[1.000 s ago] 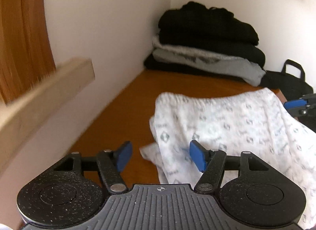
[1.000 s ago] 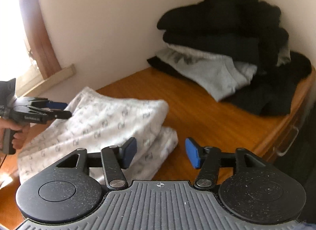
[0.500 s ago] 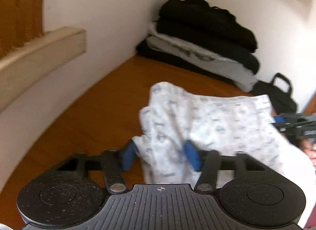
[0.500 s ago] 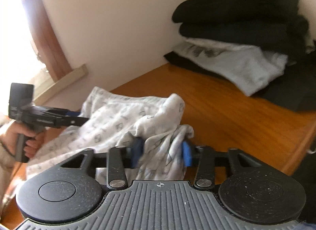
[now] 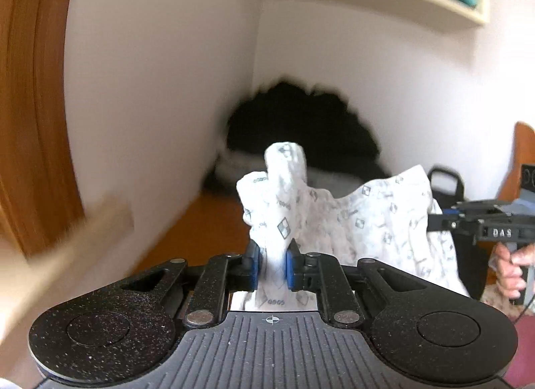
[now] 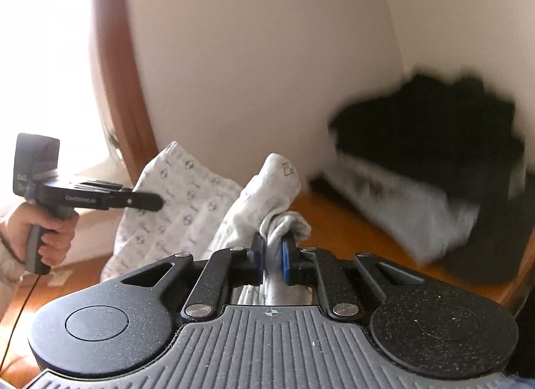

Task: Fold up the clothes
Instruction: 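Lift the folded sheet with both tools and carry it to the clothes stack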

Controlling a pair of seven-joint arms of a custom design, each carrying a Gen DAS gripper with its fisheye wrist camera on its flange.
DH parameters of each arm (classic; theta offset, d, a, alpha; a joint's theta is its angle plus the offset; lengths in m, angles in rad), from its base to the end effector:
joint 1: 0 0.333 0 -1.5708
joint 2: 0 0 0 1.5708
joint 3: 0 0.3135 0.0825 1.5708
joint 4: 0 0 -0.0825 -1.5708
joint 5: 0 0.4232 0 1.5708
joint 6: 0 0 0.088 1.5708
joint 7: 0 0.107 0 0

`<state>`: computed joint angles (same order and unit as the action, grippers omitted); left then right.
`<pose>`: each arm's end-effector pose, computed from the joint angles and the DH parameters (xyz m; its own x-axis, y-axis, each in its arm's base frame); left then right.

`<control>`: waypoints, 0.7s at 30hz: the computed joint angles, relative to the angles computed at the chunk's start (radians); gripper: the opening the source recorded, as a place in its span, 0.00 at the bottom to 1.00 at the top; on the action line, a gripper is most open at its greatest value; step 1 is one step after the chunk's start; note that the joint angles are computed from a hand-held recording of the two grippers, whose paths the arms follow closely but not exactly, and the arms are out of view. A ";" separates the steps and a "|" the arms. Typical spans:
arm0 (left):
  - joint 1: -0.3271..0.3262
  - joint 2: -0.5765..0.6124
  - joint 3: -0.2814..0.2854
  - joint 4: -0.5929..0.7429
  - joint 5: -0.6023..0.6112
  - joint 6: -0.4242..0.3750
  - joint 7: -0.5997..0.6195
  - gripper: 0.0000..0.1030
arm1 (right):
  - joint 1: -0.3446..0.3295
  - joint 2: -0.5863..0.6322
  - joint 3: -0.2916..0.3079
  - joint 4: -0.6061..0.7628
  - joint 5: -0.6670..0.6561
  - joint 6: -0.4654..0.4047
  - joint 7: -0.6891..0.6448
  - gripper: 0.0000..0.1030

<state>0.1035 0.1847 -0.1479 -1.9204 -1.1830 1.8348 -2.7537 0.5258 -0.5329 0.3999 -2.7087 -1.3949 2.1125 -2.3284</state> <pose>0.6229 -0.0987 0.4011 -0.9965 -0.0369 0.0753 -0.0838 0.4210 -0.9032 0.2914 0.2926 0.3849 -0.3923 -0.8925 -0.2224 -0.1511 0.3010 -0.9416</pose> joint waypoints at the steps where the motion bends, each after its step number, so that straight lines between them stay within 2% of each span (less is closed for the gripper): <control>1: 0.008 -0.022 -0.001 -0.011 -0.035 -0.022 0.012 0.15 | 0.003 -0.014 0.013 0.005 0.000 -0.030 -0.027 0.10; 5: -0.008 -0.091 -0.003 -0.033 -0.160 -0.052 0.015 0.15 | 0.009 -0.088 0.036 0.006 -0.027 -0.115 -0.130 0.09; 7: -0.043 -0.117 -0.013 -0.024 -0.199 -0.018 -0.006 0.15 | 0.002 -0.151 0.027 -0.016 -0.052 -0.121 -0.167 0.09; 11: -0.120 -0.145 -0.033 0.019 -0.267 0.062 -0.041 0.15 | -0.037 -0.327 -0.015 -0.093 -0.114 -0.077 -0.232 0.09; 14: -0.192 -0.145 -0.065 0.071 -0.312 0.167 -0.070 0.15 | -0.085 -0.485 -0.097 -0.162 -0.173 0.029 -0.279 0.09; 17: -0.264 -0.085 -0.105 0.173 -0.320 0.265 -0.103 0.15 | -0.159 -0.605 -0.194 -0.204 -0.229 0.133 -0.331 0.09; 21: -0.372 0.086 -0.180 0.403 -0.219 0.430 -0.218 0.17 | -0.299 -0.717 -0.334 -0.251 -0.293 0.237 -0.376 0.09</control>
